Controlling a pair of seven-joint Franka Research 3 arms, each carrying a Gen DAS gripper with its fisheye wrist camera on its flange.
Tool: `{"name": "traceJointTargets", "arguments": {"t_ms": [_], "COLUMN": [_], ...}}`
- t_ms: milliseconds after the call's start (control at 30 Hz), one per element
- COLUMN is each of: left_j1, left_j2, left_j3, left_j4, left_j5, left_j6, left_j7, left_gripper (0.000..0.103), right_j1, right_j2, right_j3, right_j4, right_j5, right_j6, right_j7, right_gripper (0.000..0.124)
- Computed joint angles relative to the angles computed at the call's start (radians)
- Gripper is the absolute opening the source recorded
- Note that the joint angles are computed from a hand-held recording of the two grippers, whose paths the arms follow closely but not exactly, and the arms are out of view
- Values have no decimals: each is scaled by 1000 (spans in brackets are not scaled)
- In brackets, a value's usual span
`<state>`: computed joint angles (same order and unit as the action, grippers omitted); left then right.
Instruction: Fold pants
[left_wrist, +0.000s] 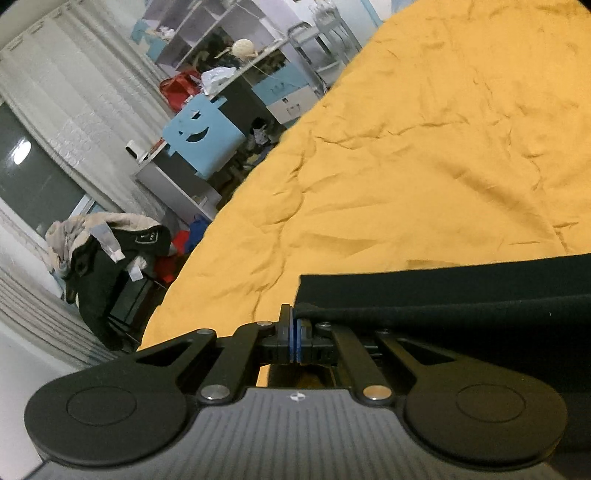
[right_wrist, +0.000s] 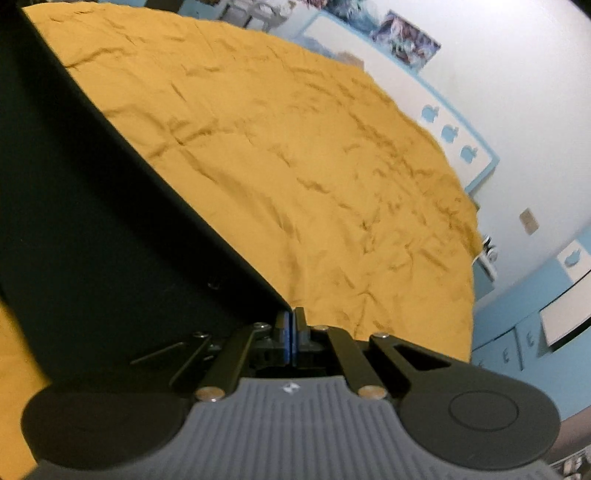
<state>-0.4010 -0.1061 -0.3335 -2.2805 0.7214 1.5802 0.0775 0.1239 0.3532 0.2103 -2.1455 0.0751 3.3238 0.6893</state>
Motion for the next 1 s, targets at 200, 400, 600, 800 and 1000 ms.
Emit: {"name": "traceJointTargets", "arguments": {"t_ms": [200,400,600,800,1000], "left_j1": [19,17,23,23,17], "left_j2": [125,189,216,221,132], "left_j3": [29,48,65,70,55], "left_j4": [76,97,119,112,46], "left_j5": [32,45,50,49,63], "left_j6": [6,18,39,51,96], "left_j7": [61,80,71,19,-69], "left_gripper": [1,1,1,19,29], "right_j1": [128,193,272,289,132], "right_j2": [135,178,212,221,152], "right_j3": [-122,-186,-268,-281,-106], "right_j4": [171,215,253,250,158], "right_j5": [42,61,53,61,115], "right_j6": [-109,-151,-191,-168,-69], "right_j7": [6,32,114,197,187], "right_gripper": [0,0,0,0,42]}}
